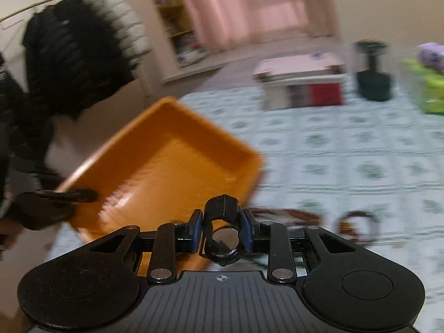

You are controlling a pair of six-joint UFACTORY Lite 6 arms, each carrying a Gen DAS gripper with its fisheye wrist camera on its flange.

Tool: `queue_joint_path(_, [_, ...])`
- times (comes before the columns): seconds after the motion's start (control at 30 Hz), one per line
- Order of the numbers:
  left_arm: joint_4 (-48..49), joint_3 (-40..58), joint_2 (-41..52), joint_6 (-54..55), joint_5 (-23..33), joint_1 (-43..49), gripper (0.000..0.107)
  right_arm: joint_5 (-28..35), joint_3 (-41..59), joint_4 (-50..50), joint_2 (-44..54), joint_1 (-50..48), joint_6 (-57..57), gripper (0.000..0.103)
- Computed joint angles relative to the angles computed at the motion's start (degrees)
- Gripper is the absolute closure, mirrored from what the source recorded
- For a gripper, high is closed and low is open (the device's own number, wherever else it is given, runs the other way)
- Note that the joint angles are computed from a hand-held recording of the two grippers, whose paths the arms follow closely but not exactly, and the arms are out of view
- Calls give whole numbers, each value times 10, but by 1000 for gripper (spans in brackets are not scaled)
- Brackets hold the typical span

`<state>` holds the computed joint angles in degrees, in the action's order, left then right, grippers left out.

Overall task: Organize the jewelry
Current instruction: 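Carry the round-faced watch into the tray and release it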

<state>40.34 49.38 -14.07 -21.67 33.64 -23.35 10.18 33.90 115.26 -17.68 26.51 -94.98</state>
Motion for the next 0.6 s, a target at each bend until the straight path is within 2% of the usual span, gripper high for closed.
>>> queue_joint_path(0.17, [-1, -2, -1, 1, -3, 2, 104, 14, 78, 181, 113, 80, -175, 73])
queue_joint_path(0.43, [-2, -3, 1, 3, -10, 5, 104, 48, 154, 157, 223, 101, -126, 73])
queue_joint_path(0.53, [-4, -3, 0, 5, -11, 7, 104, 53, 164, 104, 237, 97, -73, 72])
queue_joint_path(0.6, [-10, -2, 1, 10, -11, 8, 104, 61, 154, 111, 233, 93, -72, 71])
